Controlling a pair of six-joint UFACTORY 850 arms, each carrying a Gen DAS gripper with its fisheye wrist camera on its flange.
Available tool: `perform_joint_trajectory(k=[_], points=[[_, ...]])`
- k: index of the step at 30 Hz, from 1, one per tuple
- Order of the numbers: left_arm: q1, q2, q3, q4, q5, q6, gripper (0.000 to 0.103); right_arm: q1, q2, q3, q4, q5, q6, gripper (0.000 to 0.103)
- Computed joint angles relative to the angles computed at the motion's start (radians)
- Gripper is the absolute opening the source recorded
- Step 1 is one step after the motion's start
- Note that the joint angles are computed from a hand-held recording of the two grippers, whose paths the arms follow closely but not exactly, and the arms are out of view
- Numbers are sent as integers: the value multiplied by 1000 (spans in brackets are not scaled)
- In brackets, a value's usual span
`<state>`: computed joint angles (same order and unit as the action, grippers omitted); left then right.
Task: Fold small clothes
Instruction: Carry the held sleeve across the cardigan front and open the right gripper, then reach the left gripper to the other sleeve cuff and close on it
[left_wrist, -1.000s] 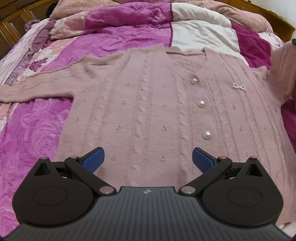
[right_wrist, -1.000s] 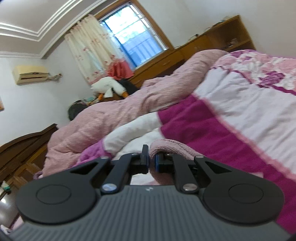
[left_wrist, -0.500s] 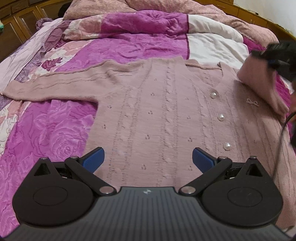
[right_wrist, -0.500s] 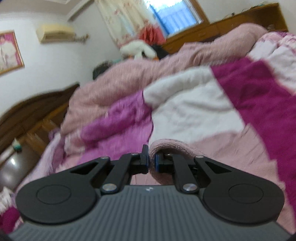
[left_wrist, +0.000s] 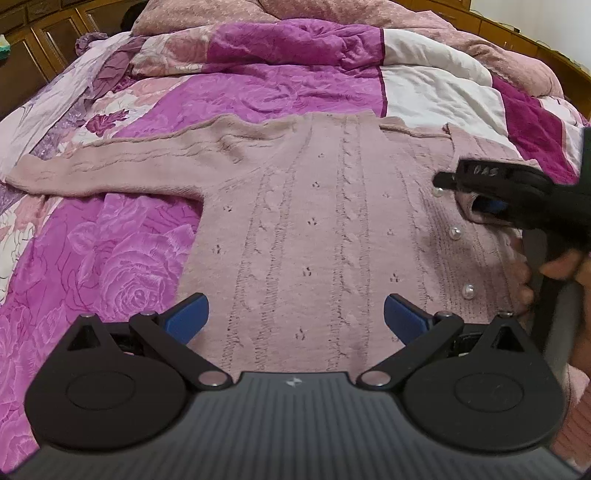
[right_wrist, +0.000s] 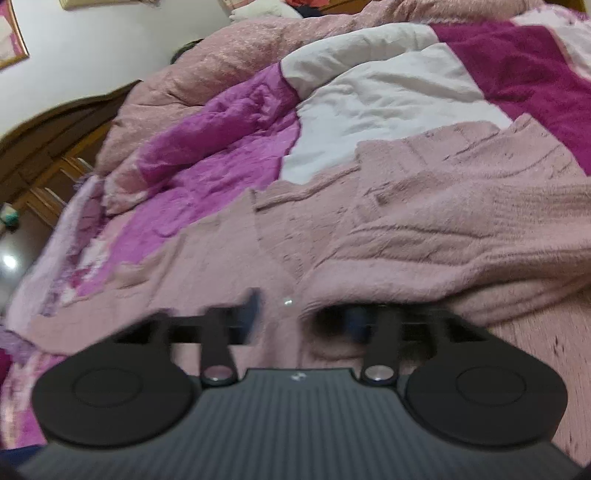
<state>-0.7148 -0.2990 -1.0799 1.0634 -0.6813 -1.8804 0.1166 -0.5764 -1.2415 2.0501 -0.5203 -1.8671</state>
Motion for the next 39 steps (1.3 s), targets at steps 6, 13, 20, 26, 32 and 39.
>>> perform_joint_trajectory(k=[6,13,20,26,32,39], points=[[-16,-13,-36,20,-24,31,103,-54,119,131,-4,-66,-44,75],[-37,-75,-137,68,-33,112,103,-131,239,252,164,41,-212,75],[-52,-175,-269,163,72,162,103,-191,234,278,448,60,-473,75],[-68,-311,-435,242,115,202,100,-225,221,298,648,41,-650,75],[-75,-460,-619,258,167,307,89,-268,203,286,660,75,-603,75],[-82,-639,-870,70,112,643,65,-286,183,260,571,91,-475,75]])
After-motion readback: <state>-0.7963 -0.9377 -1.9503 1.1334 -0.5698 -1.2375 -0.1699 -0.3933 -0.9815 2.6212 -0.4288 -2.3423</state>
